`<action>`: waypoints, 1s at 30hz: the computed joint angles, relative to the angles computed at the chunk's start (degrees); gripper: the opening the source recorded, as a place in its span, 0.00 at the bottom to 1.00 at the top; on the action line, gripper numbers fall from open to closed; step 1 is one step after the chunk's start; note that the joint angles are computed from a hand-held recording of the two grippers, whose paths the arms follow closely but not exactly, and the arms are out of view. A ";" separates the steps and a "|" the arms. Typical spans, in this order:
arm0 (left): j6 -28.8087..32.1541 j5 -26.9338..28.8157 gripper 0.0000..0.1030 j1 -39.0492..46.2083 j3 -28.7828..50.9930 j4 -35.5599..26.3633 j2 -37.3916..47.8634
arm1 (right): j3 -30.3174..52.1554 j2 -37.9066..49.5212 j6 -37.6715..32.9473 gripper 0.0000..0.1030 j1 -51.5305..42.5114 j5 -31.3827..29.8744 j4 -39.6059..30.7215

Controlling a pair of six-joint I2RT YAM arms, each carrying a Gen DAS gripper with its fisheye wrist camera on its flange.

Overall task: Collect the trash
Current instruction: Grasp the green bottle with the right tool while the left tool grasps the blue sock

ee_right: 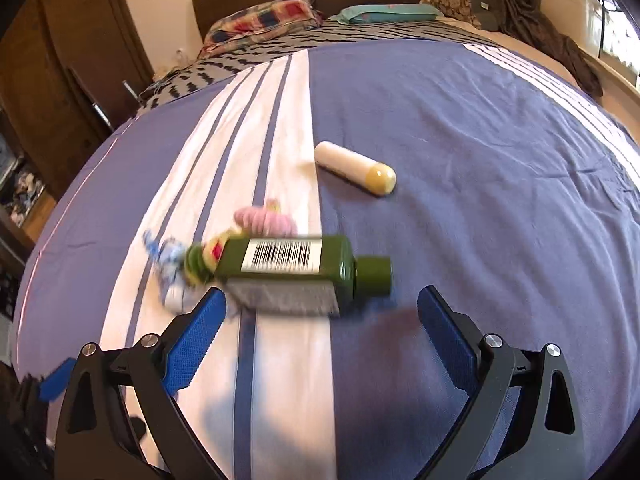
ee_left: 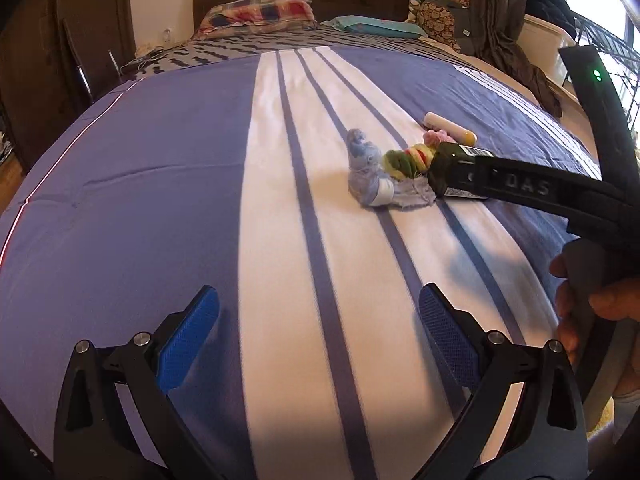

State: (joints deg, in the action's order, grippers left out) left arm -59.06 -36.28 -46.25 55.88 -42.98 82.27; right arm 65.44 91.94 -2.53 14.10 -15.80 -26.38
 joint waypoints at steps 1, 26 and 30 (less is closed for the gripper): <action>1.19 0.33 0.92 0.70 0.40 0.74 0.56 | 0.71 0.77 0.23 0.94 0.06 -0.19 0.21; 17.05 9.24 0.91 13.24 10.05 12.18 12.35 | 7.32 6.15 -3.86 0.83 -6.60 -7.00 -2.47; 18.74 12.78 0.67 15.43 11.64 14.01 14.71 | 6.42 5.17 -5.91 0.83 -9.12 -8.00 -2.53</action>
State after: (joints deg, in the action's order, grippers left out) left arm -40.32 -23.50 -30.82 67.52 -28.97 96.98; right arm 71.85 97.11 -8.44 4.99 -23.80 -28.91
